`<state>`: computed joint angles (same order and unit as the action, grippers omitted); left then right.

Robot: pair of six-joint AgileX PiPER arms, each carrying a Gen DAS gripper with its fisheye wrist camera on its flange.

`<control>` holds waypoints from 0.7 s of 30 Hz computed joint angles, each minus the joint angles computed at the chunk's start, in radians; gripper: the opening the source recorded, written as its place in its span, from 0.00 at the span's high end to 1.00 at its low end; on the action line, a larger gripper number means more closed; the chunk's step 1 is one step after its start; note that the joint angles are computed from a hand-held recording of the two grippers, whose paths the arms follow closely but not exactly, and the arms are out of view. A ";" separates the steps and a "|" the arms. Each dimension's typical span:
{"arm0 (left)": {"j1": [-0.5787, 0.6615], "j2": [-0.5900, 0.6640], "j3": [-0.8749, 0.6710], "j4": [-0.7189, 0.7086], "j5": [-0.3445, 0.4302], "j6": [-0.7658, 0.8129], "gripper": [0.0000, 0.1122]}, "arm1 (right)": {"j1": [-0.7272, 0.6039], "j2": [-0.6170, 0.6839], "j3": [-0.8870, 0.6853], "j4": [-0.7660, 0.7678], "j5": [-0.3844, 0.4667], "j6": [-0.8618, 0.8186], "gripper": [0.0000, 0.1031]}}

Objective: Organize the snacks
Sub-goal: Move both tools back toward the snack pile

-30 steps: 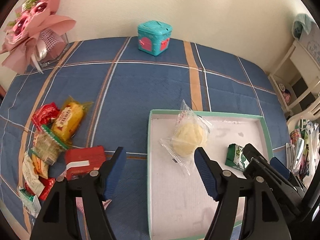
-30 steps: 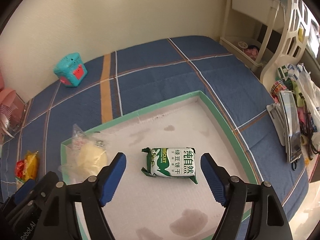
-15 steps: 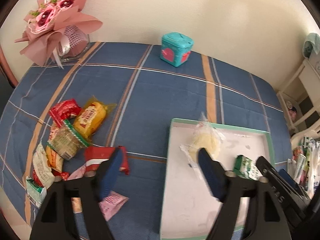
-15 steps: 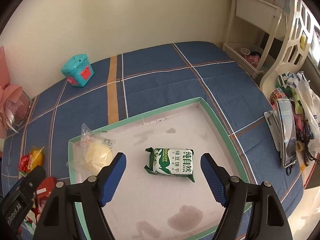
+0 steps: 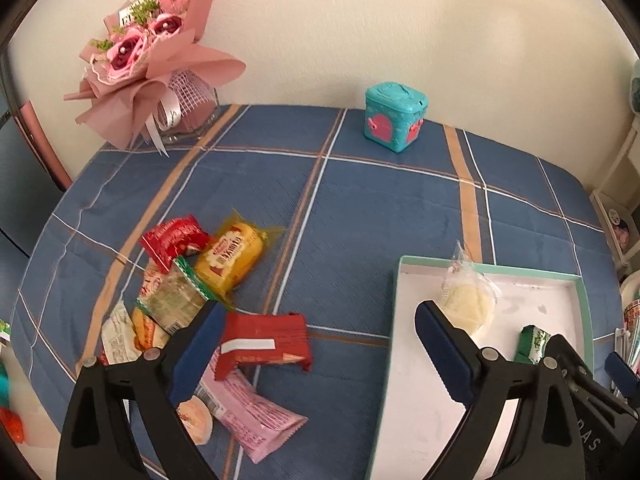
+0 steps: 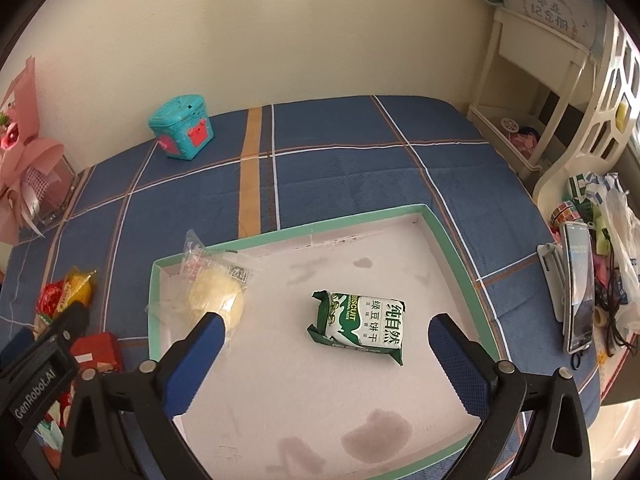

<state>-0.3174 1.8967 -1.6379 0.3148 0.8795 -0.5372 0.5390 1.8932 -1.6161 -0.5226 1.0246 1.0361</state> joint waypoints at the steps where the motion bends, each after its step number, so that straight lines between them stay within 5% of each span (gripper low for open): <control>1: 0.000 -0.002 0.003 0.002 -0.003 0.000 0.13 | 0.001 0.001 0.001 0.007 -0.004 -0.003 0.00; 21: 0.045 -0.102 0.133 0.036 -0.080 0.035 0.08 | 0.041 -0.078 0.135 0.017 -0.155 0.162 0.00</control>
<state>-0.2729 1.7947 -1.5049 0.3506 0.7996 -0.5024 0.5796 1.8155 -1.4814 -0.5060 0.8695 1.1982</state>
